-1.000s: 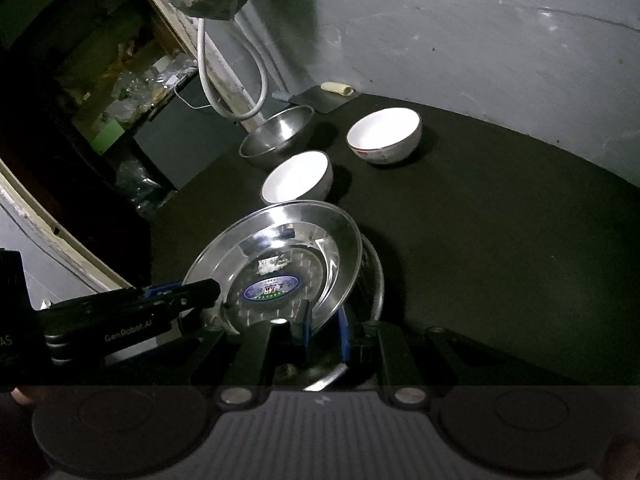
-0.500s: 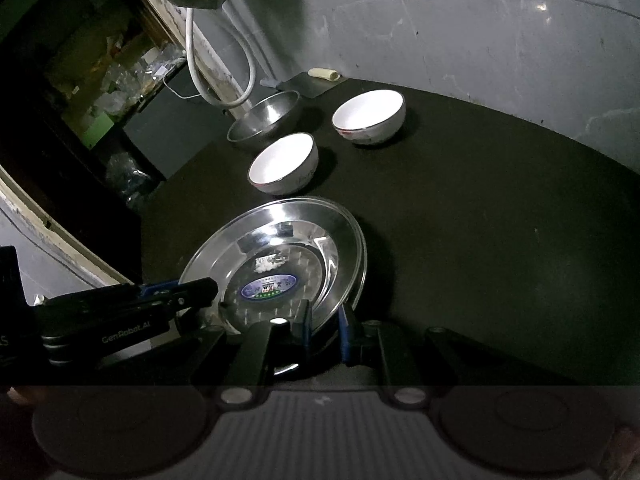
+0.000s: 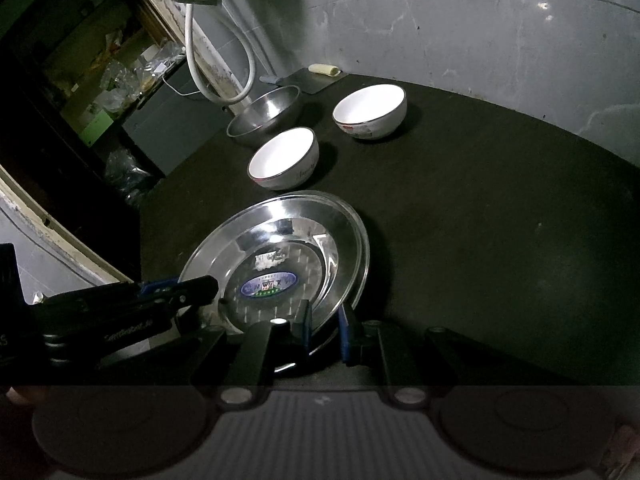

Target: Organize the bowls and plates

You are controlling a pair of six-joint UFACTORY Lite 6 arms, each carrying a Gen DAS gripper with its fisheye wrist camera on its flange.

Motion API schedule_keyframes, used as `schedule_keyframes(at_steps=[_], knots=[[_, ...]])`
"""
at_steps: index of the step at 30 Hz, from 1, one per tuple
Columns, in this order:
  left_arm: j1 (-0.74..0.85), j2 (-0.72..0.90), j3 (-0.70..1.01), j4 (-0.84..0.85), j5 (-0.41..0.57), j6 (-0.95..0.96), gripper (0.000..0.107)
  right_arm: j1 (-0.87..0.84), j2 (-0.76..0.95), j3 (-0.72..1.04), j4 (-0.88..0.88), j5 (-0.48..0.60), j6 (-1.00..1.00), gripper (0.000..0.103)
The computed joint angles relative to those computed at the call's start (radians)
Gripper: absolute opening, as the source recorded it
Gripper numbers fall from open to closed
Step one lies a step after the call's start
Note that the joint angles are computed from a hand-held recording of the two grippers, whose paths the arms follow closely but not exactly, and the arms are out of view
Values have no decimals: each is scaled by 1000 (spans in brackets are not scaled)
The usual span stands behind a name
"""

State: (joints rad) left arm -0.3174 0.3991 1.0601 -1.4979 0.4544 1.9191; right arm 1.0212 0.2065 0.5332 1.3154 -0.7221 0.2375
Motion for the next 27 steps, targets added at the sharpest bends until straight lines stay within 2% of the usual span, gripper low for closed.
schedule_keyframes(at_steps=[27], knots=[[-18, -6, -6, -23, -37, 28, 27, 10, 33, 24, 19, 2, -13, 16]])
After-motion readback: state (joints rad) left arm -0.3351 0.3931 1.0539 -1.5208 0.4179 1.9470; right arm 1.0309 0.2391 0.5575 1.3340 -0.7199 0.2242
